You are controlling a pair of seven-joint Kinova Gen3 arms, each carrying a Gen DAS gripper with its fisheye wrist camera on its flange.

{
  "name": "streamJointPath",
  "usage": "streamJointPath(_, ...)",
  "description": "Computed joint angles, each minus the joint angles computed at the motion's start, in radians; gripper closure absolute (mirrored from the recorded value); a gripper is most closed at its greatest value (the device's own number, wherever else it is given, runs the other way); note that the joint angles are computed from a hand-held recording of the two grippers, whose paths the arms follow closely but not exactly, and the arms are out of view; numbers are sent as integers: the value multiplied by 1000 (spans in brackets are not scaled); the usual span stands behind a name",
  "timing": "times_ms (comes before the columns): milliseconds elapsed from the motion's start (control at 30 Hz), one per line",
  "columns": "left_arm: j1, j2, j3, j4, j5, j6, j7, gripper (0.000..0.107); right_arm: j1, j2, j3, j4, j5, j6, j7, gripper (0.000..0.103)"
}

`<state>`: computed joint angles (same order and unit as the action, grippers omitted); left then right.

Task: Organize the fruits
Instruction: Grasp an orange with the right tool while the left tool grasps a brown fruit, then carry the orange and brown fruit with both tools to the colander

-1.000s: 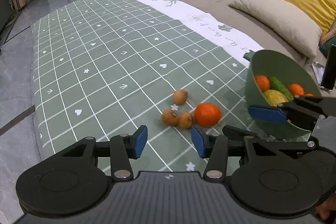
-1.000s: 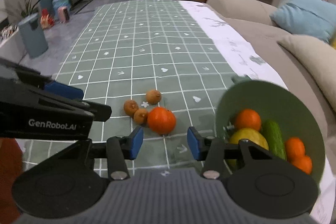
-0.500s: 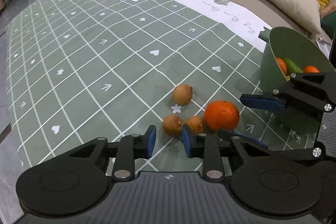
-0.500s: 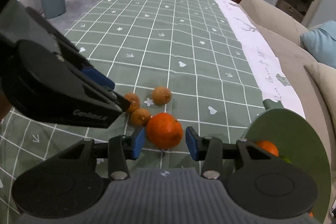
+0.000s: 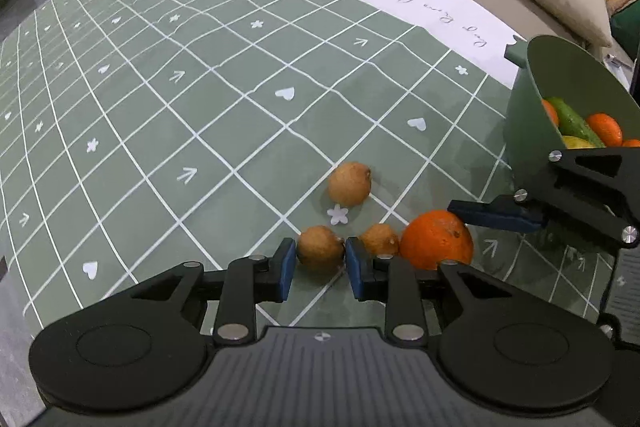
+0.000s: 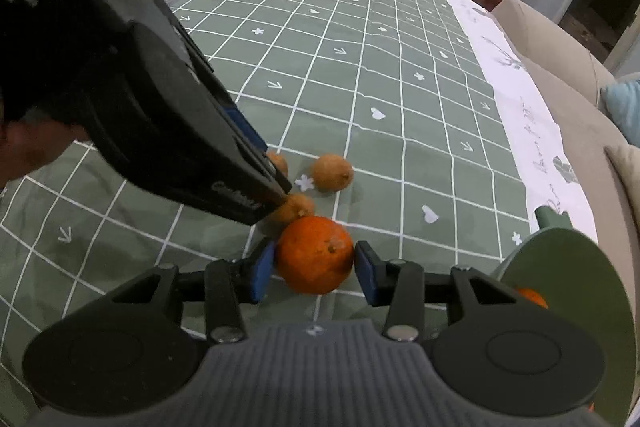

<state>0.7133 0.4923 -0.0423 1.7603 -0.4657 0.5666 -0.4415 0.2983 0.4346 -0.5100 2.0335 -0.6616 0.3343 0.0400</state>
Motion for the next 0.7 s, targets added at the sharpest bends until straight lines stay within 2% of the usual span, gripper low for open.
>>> streamJointPath(133, 31, -2, -26, 12, -15, -11, 63, 78, -16, -3, 26, -13, 4, 21, -23, 64)
streamJointPath(300, 68, -16, -40, 17, -45, 22, 148, 78, -4, -24, 29, -10, -29, 46, -15, 64)
streamJointPath(500, 144, -73, -45, 28, -151, 88, 333, 78, 37, -81, 82, -19, -150, 178, 10, 64)
streamJointPath(700, 170, -109, 21, -20, -227, 167, 428, 78, 84, -152, 178, -28, -249, 323, 13, 64)
